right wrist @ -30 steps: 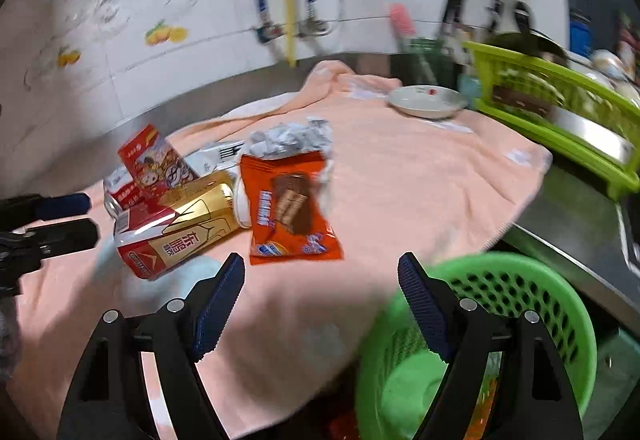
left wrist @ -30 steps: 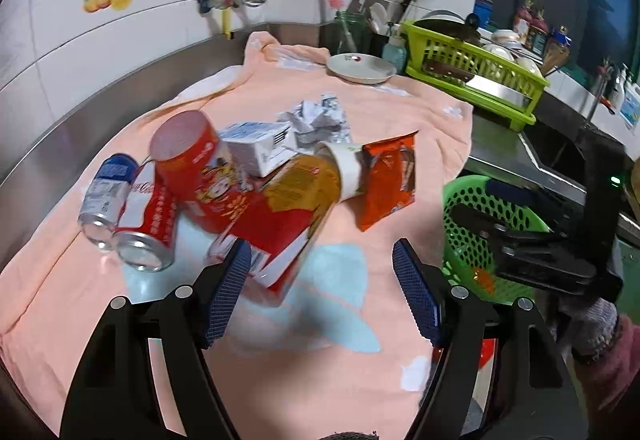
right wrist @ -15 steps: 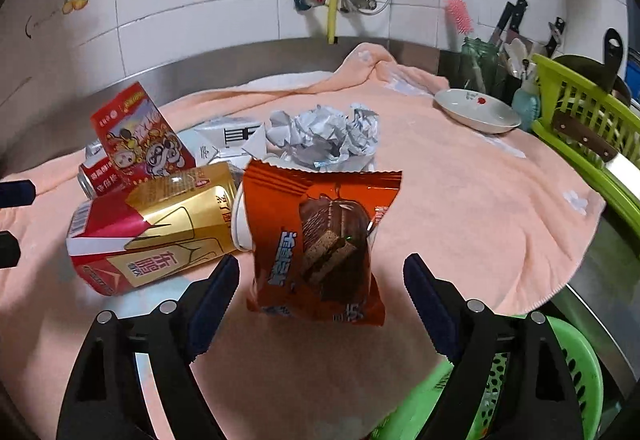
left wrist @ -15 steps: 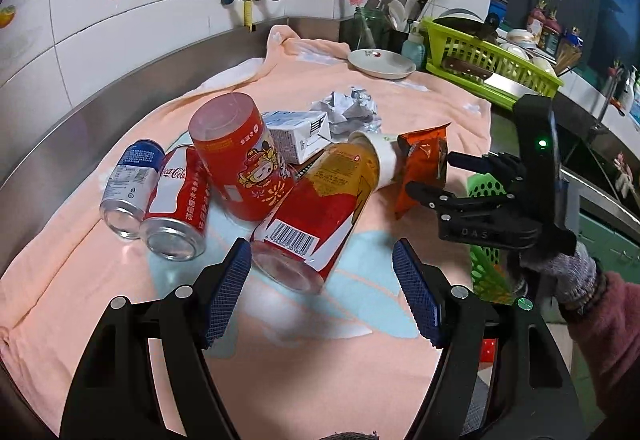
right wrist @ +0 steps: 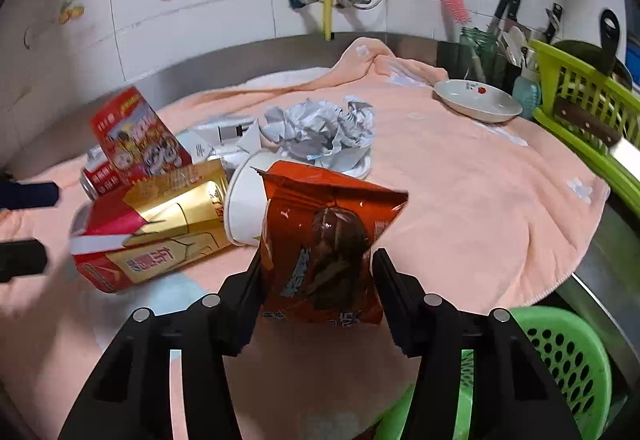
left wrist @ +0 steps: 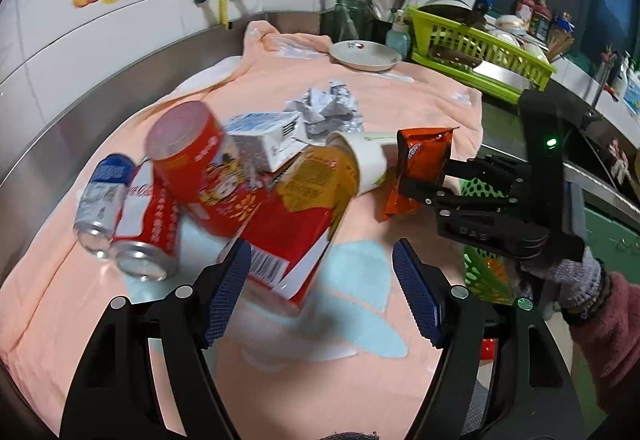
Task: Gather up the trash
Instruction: 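Grasp the orange snack wrapper with the right tool and lift it, then drop the wrapper into the basket with the right tool while the left tool grasps the paper cup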
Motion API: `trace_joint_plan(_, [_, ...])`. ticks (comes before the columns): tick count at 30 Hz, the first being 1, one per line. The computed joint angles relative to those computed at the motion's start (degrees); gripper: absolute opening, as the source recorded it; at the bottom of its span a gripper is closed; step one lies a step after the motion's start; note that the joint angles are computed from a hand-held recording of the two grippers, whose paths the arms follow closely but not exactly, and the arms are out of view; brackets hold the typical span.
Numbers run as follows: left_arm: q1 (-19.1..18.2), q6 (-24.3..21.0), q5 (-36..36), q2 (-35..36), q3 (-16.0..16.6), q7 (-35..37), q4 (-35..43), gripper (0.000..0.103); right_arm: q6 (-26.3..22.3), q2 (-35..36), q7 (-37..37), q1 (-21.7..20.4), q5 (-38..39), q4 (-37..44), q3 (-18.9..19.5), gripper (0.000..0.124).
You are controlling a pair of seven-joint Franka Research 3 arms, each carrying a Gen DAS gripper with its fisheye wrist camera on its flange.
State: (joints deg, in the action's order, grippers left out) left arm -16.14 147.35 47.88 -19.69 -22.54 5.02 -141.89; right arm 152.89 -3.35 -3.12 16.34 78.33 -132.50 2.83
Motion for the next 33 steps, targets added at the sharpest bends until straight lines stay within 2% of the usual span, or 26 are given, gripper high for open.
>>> trace_joint_plan(6, [-0.35,-1.7,0.89,5.01,0.77,6.61,5.14,0.072,-3.94,-4.28,1.25,-1.63,-0.93,-2.68,-2.06,0.05])
trace_joint_plan(9, [-1.13,-1.49,-0.35,8.4,2.23,13.19,8.67,0.072,-4.85,-6.73,1.21,-2.31,-2.12,-4.47,-3.16,0.05])
trace_joint_plan(11, [-1.44,-2.87,-0.01,10.7,2.45,16.19,11.44,0.072,-5.76,-8.52,1.28,-2.97,-3.25,-5.73,-4.15,0.05])
trace_joint_plan(13, [-2.1,-2.15,-1.77,13.51,3.53,22.39,14.22,0.072,-6.82,-9.62,1.6,-3.55,-4.35,-6.52,-5.05,0.05])
trace_joint_plan(16, [-2.93,-3.78,-5.79,18.1,4.73,32.01,19.03,0.072,-8.73,-10.91,2.91,-4.72,-6.55,-7.41,-6.43,0.05])
trace_joint_plan(20, [-4.18,-9.11,-7.55,24.59,5.76,41.41,26.75,0.072,-9.92,-12.17,4.08,-6.17,-8.78,-8.5,-7.68,0.05])
trace_joint_plan(29, [-6.06,-15.93,-10.88,32.72,7.99,52.97,36.48,0.071,-10.39,-11.78,5.74,-8.8,-10.7,-9.08,-9.56,0.05])
trace_joint_plan(33, [-6.67,-18.17,-11.29,34.67,8.79,55.51,38.99,0.071,-10.4,-10.82,6.21,-10.06,-11.22,-8.85,-9.93,0.05])
